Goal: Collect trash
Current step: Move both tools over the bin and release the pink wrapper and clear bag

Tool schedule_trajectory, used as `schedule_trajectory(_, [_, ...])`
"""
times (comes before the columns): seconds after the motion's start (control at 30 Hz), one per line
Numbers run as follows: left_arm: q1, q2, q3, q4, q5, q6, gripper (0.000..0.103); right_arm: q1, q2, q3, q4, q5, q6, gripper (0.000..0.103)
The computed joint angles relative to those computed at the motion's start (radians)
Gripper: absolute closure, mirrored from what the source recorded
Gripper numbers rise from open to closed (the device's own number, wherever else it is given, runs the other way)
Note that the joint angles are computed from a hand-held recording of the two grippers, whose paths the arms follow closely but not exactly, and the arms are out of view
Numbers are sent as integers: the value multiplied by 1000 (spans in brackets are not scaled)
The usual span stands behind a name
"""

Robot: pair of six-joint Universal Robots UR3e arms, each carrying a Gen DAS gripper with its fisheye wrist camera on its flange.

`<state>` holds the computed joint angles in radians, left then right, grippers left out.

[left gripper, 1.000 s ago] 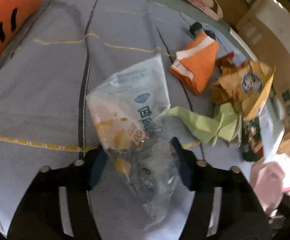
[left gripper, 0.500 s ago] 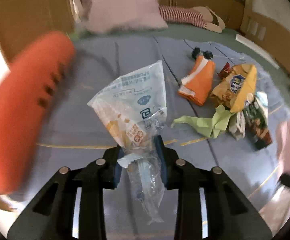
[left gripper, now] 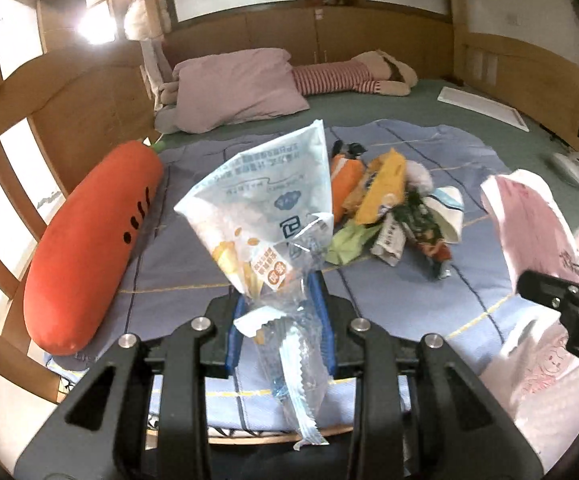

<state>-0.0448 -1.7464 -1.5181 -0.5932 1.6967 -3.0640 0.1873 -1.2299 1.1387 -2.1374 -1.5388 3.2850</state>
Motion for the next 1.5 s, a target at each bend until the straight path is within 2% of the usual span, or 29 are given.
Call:
schedule_trajectory(0.2, [-50,17,-8,-19,13,-12,71,-34,-72,103,-44,27,-21,63])
schedule_trajectory(0.77, [-119,65,-23,-54,20,-18,71,-48,-205,250,-105,-17,-55,63])
schedule_trajectory(1.07, [-169,114,-41,-107,-97,-14,71,-259,-535,527,-7,65,-163,63])
schedule_trajectory(1.17, [-210,108,-36,-111,-96,-14,71,-362,-656,639,68,101,-219,62])
schedule_trajectory(1.2, [-224,106,-35,-115,-100,-15,71,-399,-692,676,106,109,-241,60])
schedule_trajectory(1.27, [-244,97,-24,-133,-128,-15,71,-463,-737,720,185,148,-298,49])
schedule_trajectory(1.33, [-262,84,-12,-151,-158,-11,71,-578,-822,768,281,262,-389,35])
schedule_trajectory(1.4, [-281,68,-1,-170,-205,7,71,-686,-899,790,325,336,-437,28])
schedule_trajectory(1.47, [-284,57,6,-208,-296,36,71,-784,-971,802,327,377,-443,25])
schedule_trajectory(1.5, [-281,52,11,-240,-369,57,71,-843,-1009,802,331,395,-439,25])
